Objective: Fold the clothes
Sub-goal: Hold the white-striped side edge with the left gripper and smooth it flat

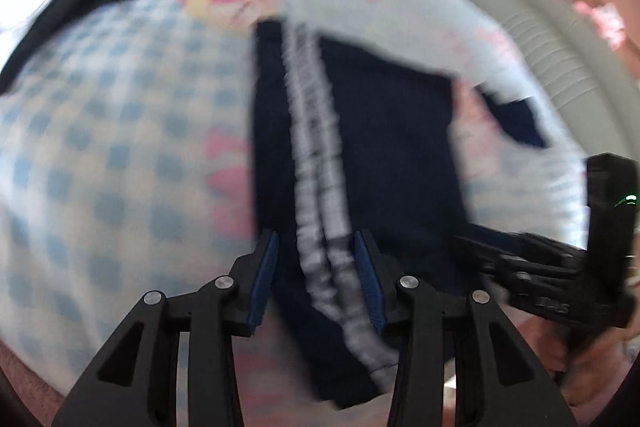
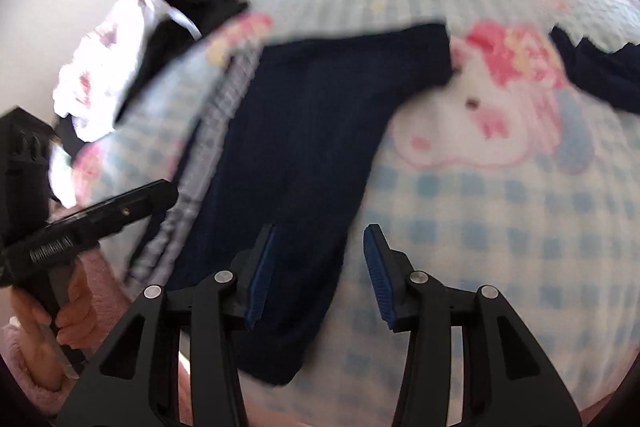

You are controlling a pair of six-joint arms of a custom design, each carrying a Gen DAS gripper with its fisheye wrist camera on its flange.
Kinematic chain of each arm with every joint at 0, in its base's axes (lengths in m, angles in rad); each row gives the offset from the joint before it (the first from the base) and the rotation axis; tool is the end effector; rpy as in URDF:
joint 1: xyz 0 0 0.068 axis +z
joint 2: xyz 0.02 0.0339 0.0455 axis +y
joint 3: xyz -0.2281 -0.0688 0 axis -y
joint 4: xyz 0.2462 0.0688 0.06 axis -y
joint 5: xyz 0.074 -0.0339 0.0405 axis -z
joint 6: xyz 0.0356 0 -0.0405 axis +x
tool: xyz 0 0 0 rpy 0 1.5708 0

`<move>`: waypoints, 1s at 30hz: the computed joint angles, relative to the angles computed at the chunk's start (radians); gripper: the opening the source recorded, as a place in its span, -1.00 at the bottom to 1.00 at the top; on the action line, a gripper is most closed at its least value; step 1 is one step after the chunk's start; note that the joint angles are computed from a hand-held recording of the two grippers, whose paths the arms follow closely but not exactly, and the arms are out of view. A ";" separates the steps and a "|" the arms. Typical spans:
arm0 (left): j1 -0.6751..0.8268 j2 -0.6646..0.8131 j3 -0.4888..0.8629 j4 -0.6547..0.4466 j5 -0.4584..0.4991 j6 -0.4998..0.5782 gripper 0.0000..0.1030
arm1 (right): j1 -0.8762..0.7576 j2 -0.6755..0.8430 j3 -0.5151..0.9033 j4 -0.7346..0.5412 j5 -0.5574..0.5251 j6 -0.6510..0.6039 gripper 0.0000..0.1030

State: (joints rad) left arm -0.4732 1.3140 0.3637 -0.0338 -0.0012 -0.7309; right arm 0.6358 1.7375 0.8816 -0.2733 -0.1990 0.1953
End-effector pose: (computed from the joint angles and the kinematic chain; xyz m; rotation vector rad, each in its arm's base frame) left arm 0.1911 -0.0978 0.0774 -0.3374 2.6000 -0.4472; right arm 0.2461 0.1904 0.0934 -0.6666 2.6929 0.5046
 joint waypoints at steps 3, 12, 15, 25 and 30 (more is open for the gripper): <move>0.076 -0.193 -0.141 0.023 0.057 -0.029 -0.25 | -0.010 -0.033 -0.076 0.031 -0.011 -0.021 -0.12; -0.077 -0.264 -0.166 0.010 -0.002 -0.093 -0.15 | -0.041 -0.187 -0.224 0.089 -0.094 0.016 -0.10; -0.093 -0.212 -0.132 -0.038 -0.071 -0.120 -0.15 | -0.029 -0.158 -0.222 0.082 -0.074 0.021 -0.10; -0.207 -0.267 -0.125 -0.076 -0.164 -0.119 -0.16 | -0.134 -0.237 -0.285 0.094 -0.084 0.013 -0.08; -0.152 -0.419 -0.170 -0.236 -0.136 -0.177 -0.16 | -0.169 -0.268 -0.310 0.043 -0.079 -0.033 -0.08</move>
State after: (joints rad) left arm -0.6254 0.8953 0.1939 -0.2695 -0.1369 -0.9084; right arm 0.4671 1.4690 0.5720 -0.2308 -0.2783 0.1626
